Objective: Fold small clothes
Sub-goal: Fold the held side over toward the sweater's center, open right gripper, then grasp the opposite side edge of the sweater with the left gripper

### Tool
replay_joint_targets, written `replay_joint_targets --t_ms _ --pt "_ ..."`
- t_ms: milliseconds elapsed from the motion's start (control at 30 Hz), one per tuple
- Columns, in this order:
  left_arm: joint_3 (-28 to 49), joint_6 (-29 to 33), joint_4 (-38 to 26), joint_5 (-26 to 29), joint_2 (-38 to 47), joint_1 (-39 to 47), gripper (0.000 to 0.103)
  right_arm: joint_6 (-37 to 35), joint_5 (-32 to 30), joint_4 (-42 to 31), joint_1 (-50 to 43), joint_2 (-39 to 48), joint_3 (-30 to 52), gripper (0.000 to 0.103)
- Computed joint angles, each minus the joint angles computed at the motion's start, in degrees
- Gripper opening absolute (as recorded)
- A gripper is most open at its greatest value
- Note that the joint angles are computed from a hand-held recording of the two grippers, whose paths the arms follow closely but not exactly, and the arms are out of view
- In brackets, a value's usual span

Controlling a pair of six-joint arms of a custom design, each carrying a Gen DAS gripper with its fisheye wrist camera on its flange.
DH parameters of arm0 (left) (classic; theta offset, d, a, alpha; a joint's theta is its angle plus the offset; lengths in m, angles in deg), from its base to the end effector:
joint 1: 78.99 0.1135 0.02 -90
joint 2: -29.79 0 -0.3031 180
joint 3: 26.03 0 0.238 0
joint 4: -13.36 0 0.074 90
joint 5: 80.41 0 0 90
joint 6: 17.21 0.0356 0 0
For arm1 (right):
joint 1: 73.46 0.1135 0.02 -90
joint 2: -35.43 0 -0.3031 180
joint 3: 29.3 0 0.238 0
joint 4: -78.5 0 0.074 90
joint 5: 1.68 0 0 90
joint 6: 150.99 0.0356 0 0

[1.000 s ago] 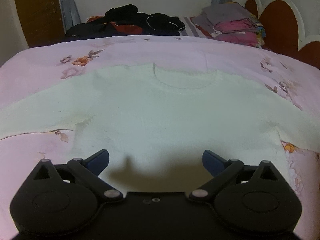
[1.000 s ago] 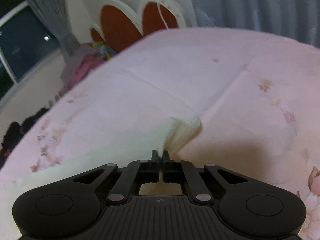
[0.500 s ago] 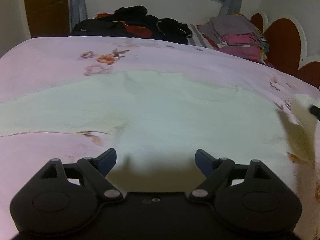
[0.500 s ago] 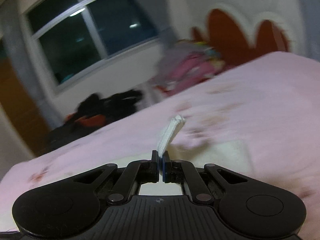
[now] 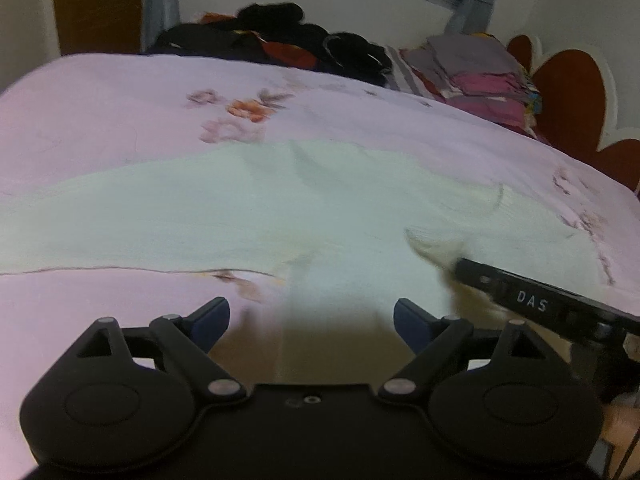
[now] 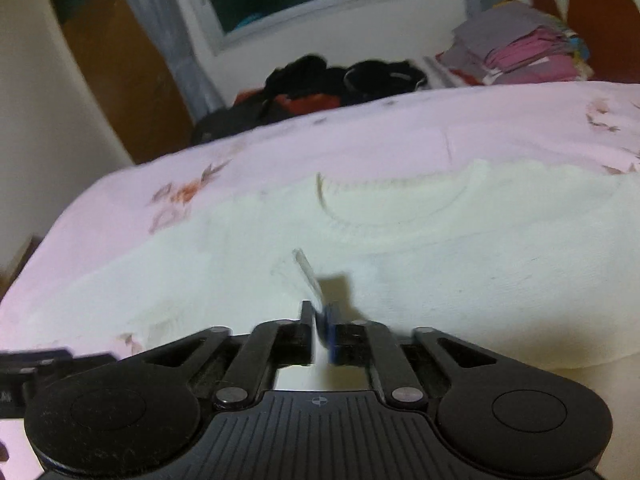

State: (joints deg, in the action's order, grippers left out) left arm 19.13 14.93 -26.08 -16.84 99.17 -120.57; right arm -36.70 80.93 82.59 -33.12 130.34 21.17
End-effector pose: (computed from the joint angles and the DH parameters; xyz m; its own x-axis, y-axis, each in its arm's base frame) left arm 0.1431 -0.1058 0.2047 -0.7348 -0.3618 -0.5738 -0.3301 0.9297 -0.1635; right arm 0.2251 0.1972 0.1781 -0.7446 -0.0972 -0.6604 -0.4502 0.8035 0.3894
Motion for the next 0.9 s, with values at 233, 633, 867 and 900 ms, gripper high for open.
replay_joint_targets --t_ms 233,633,867,900 --pt "1.0 5.9 16.9 10.0 12.6 4.2 0.075 -4.7 1.9 -0.7 -9.0 -8.9 -5.8 0.067" --pt "4.2 6.7 30.9 10.3 26.9 4.9 0.011 -15.4 1.2 -4.5 -30.9 -16.2 -15.5 0.067" --pt "4.2 7.1 29.4 7.1 15.8 5.1 0.008 -15.9 0.9 -5.4 -32.9 -14.9 -15.0 0.043" --pt "4.4 7.8 28.7 6.4 13.9 5.4 0.008 -15.5 1.5 -4.8 -32.0 -14.2 -14.8 0.043"
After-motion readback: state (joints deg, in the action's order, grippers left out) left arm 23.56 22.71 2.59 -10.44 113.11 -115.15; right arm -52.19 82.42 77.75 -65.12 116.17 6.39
